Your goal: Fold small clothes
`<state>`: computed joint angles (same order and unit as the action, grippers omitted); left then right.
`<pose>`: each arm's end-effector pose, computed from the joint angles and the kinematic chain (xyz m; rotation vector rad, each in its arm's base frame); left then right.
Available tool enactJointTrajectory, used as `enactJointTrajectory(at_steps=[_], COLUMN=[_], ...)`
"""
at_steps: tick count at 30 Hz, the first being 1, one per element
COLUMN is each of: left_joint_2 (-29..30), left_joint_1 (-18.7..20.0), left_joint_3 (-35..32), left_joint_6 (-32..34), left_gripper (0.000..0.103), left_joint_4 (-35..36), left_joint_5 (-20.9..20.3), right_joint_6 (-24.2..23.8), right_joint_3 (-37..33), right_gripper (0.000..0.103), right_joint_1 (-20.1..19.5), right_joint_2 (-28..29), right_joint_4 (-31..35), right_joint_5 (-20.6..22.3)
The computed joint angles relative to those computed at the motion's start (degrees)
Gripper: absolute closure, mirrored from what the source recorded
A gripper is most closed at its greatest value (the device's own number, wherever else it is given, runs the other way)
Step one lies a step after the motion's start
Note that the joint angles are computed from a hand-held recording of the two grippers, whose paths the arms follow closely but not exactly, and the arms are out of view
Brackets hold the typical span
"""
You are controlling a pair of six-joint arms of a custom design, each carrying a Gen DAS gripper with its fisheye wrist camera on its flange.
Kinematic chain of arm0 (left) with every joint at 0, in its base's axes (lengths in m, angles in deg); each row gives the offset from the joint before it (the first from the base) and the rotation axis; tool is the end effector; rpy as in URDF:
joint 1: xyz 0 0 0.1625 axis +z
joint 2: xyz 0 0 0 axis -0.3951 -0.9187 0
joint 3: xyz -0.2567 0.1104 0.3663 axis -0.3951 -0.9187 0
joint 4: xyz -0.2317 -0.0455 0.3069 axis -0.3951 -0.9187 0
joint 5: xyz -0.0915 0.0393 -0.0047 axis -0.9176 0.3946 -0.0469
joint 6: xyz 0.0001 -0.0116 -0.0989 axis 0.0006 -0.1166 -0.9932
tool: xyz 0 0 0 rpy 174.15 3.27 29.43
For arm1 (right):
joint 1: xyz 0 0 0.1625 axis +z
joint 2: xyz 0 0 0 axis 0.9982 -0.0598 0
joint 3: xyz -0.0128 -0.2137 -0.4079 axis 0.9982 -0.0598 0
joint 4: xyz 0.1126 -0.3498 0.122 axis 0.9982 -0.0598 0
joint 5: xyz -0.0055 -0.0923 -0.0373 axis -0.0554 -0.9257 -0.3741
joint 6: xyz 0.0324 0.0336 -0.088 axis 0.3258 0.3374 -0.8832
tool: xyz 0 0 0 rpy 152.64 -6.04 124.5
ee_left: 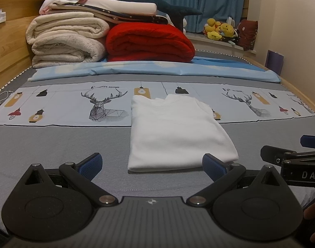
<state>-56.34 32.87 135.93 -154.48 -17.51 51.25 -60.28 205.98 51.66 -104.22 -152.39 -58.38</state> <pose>-0.1422 -0.2444 0.3488 0.0207 1.9827 -1.1973 0.4306 -0.2928 0.0916 1.0077 -2.2824 0.8994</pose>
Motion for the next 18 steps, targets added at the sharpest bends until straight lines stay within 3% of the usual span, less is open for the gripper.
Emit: enactJointTrajectory(at_steps=[18], left_joint_2=[-1.0], left_joint_1=[-0.6], left_joint_3=[0.3], left_joint_6=[1.0], left_gripper=[0.000], left_joint_4=[0.3], left_joint_5=[0.2], right_joint_6=[0.1], right_joint_3=[-0.1], right_gripper=[0.001], right_joint_1=[0.0], right_joint_2=[-0.1], right_joint_4=[0.4], right_joint_5=[0.0])
